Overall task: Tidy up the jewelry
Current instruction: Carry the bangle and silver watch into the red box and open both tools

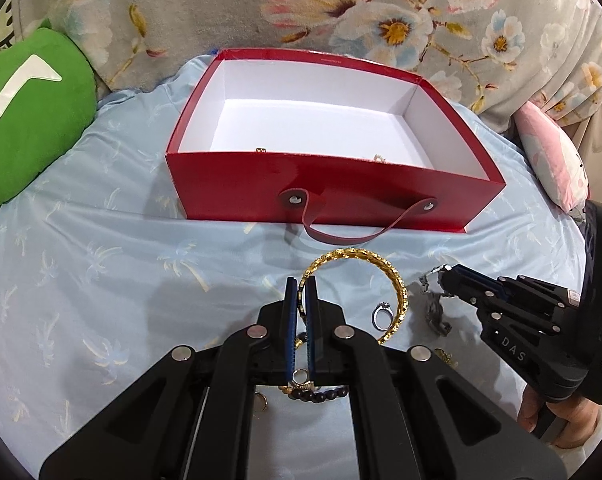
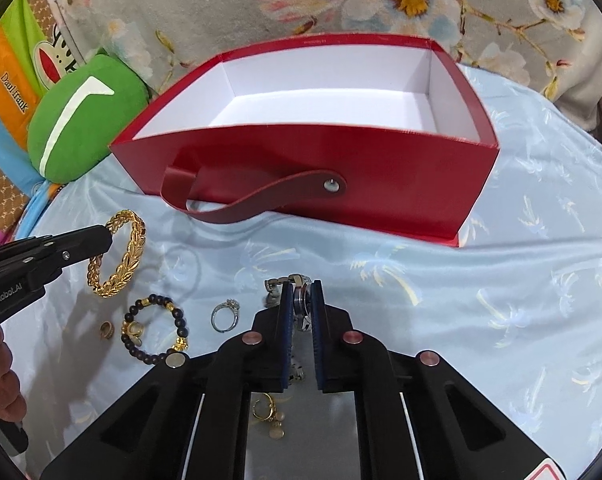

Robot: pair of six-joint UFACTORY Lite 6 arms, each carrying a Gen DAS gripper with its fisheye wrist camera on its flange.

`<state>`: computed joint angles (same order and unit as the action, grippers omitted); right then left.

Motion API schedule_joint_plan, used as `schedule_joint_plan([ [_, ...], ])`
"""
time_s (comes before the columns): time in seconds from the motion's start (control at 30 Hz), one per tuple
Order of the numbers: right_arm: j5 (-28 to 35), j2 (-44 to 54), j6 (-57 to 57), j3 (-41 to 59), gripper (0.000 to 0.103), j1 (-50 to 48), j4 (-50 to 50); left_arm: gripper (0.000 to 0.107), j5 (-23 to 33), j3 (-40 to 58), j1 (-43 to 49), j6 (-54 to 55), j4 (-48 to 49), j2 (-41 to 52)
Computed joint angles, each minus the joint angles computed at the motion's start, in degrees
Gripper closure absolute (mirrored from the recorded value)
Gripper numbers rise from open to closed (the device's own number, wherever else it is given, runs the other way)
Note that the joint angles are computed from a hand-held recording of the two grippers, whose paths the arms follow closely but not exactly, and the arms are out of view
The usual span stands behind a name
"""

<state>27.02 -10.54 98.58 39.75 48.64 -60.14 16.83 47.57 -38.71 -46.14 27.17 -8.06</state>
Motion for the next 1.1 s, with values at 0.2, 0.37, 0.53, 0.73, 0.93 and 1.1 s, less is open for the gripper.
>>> schedule_joint_plan([
  [0.2,5.3,-4.0,-3.6,1.9,0.097,2.1,1.6,0.104,2.3,1.4,-0.4,0.1,0.7,-2.3],
  [0.37,9.0,-7.6,-6.5,3.3,0.097,3.4,2.3,0.104,4.6,3.6,-1.1,-1.0,2.9,-3.2],
  [0.53,11.2,-8.5,-13.4,9.1,0.097,1.8,3.2,0.104,7.0,9.5,-0.1,2.4,2.5,-2.0],
  [0.73,9.8,-3.8,-24.1,21.2,0.097,-4.7,5.5,0.104,9.7,24.9,2.3,7.5,2.1,7.6],
  [0.93,3.7,7.8,-40.2,35.9,0.097,-15.2,16.3,0.104,12.5,44.8,4.2,11.7,1.9,22.9],
  [1.1,0.4,20.1,-54.9,48.4,0.097,-23.2,29.8,0.104,15.8,64.3,6.3,17.5,-1.2,38.3],
])
